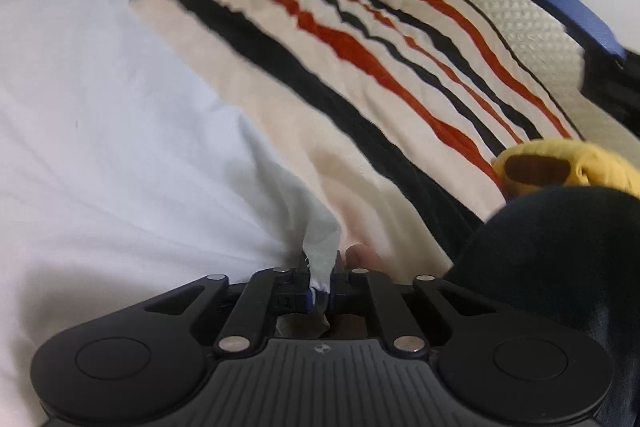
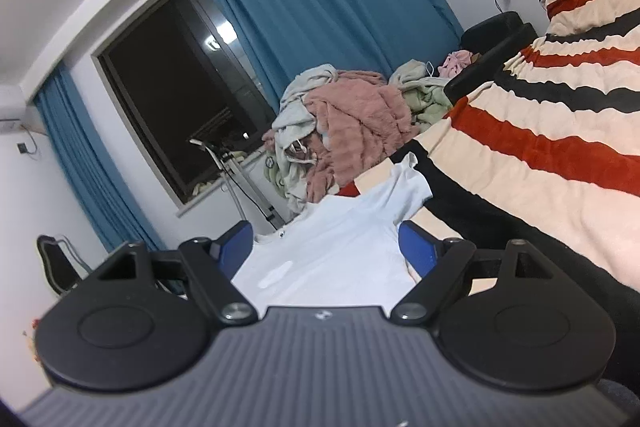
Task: Fold clothes
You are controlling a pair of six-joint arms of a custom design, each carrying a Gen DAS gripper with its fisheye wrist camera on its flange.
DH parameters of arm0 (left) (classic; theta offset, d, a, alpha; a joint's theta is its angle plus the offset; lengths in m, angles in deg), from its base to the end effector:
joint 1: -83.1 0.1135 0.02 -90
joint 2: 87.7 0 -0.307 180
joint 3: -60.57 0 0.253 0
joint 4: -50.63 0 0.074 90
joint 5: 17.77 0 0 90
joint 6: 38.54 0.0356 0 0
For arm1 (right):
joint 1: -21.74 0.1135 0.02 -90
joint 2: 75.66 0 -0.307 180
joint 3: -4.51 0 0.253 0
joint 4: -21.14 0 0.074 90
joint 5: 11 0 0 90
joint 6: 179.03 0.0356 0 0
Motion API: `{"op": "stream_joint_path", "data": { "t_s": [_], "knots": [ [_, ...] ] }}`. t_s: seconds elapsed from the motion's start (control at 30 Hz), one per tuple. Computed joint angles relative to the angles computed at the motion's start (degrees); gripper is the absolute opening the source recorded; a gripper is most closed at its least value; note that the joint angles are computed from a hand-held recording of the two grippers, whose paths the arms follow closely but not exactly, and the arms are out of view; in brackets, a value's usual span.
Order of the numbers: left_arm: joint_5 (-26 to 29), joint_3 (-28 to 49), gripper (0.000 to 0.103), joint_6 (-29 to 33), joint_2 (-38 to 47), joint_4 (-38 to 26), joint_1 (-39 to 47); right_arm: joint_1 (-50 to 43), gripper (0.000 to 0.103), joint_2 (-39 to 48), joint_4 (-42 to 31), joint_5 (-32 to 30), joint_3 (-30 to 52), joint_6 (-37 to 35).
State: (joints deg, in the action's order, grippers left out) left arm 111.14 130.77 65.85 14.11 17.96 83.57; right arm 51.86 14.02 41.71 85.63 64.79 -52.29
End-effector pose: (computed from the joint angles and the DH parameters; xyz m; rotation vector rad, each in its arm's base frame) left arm 0.3426 -0.0196 0.1898 0.5036 2.4598 -0.8027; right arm 0.3020 0.1705 0.2795 0.1912 1.7743 0.7550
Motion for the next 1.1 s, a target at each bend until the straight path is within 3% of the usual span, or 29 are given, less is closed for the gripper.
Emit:
{"op": "stream_joint_path", "data": {
  "t_s": [0.07, 0.1, 0.13, 0.17, 0.2, 0.23, 0.37, 0.43, 0.63, 0.97, 1.1],
  "knots": [
    [-1.2, -0.16, 0.017, -1.12, -0.38, 0.89, -0.46, 0.29, 0.082, 0.12, -0.63, 0.23, 0.4, -0.76],
    [-2.55, -0.46, 0.031, -1.52, -1.33, 1.38, -0.41, 0.5, 0.082, 0.17, -0.86, 0.5, 0.58, -1.29],
    [-3.81, -0.51, 0.051, -1.57, -2.41, 1.22, 0.18, 0.73, 0.082, 0.22, -1.1, 0.9, 0.7, -1.92],
    [-5.06, -0.51, 0.06, -1.6, -3.47, 1.04, 0.78, 0.96, 0.082, 0.32, -1.36, 1.34, 0.85, -2.41],
    [-5.89, -0.44, 0.077, -1.51, -4.55, 0.85, 1.68, 1.11, 0.082, 0.41, -1.73, 1.8, 1.08, -2.83],
    [-6.11, -0.24, 0.083, -1.28, -5.68, 0.63, 2.99, 1.12, 0.082, 0.62, -2.09, 2.06, 1.34, -3.04],
    [-8.82, 0.86, 0.086, -1.03, -10.16, 0.38, 8.0, 1.1, 0.082, 1.44, -3.86, 2.47, 2.6, -3.83],
    [-12.16, 0.51, 0.094, -2.45, -13.14, 2.55, 10.59, 1.94, 0.082, 1.95, -5.39, 4.14, 3.79, -5.42],
    [-12.72, 3.36, 0.099, -5.77, -18.35, 5.57, 20.18, 5.02, 0.082, 3.63, -8.68, 8.2, 6.97, -11.93],
    [-13.54, -4.81, 0.103, -6.34, -26.24, 15.33, 31.6, 8.17, 0.082, 5.51, -10.45, 12.4, 9.77, -18.53],
    [-10.61, -5.29, 0.103, -5.87, -27.61, 14.14, 35.87, 9.25, 0.081, 6.15, -10.83, 13.66, 10.73, -20.53]
  ]
}}
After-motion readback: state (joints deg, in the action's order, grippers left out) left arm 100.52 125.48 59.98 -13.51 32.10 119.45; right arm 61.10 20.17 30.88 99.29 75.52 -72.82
